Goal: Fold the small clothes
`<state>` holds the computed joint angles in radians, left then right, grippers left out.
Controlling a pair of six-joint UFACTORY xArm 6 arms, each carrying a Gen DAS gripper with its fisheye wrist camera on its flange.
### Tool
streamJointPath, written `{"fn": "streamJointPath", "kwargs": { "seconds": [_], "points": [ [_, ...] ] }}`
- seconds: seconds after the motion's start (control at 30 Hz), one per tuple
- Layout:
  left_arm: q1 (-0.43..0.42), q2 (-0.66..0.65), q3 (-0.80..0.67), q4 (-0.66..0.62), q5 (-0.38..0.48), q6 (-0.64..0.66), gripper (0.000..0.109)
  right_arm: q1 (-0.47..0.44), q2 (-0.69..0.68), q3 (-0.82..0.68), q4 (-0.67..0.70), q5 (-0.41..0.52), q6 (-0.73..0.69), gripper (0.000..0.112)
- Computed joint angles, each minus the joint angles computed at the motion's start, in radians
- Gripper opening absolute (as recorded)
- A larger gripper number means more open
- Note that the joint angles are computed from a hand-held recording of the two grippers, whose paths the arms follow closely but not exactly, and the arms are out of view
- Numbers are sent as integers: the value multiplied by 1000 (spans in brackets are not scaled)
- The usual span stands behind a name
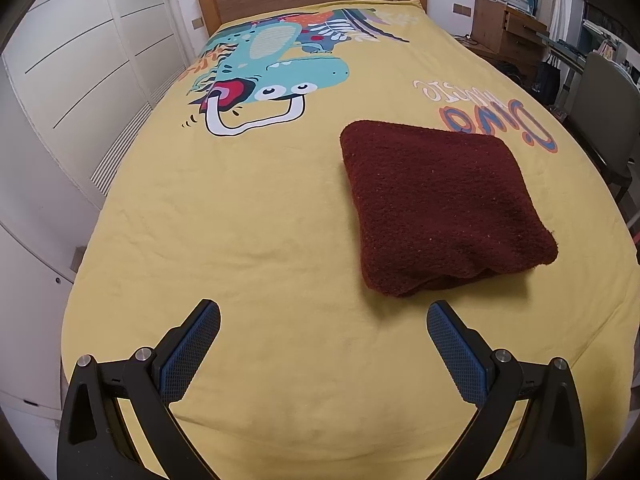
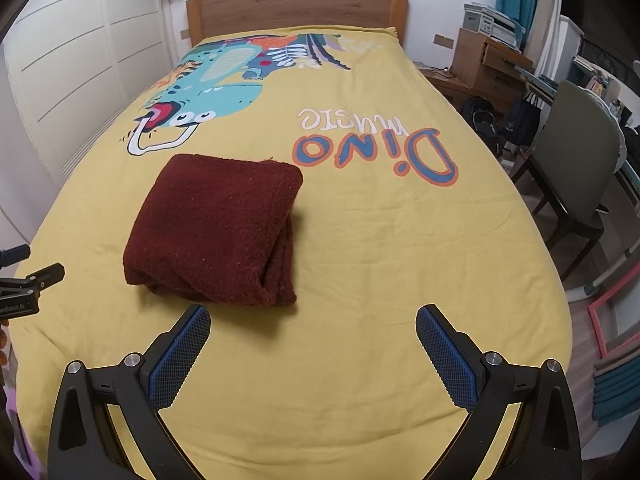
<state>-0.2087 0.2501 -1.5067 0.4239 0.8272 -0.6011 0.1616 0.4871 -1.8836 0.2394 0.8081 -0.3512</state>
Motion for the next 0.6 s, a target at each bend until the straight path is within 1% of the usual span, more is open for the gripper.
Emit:
{"fn": "streamJointPath", "kwargs": {
  "seconds": [0.37,0.6],
  "points": [
    [5,2,-3,-15,7,8,102,4,-10,13,0,-10,-1,103],
    [3,6,-10,-22,13,16,102,2,-1,-3,4,9,-2,103]
  ]
}}
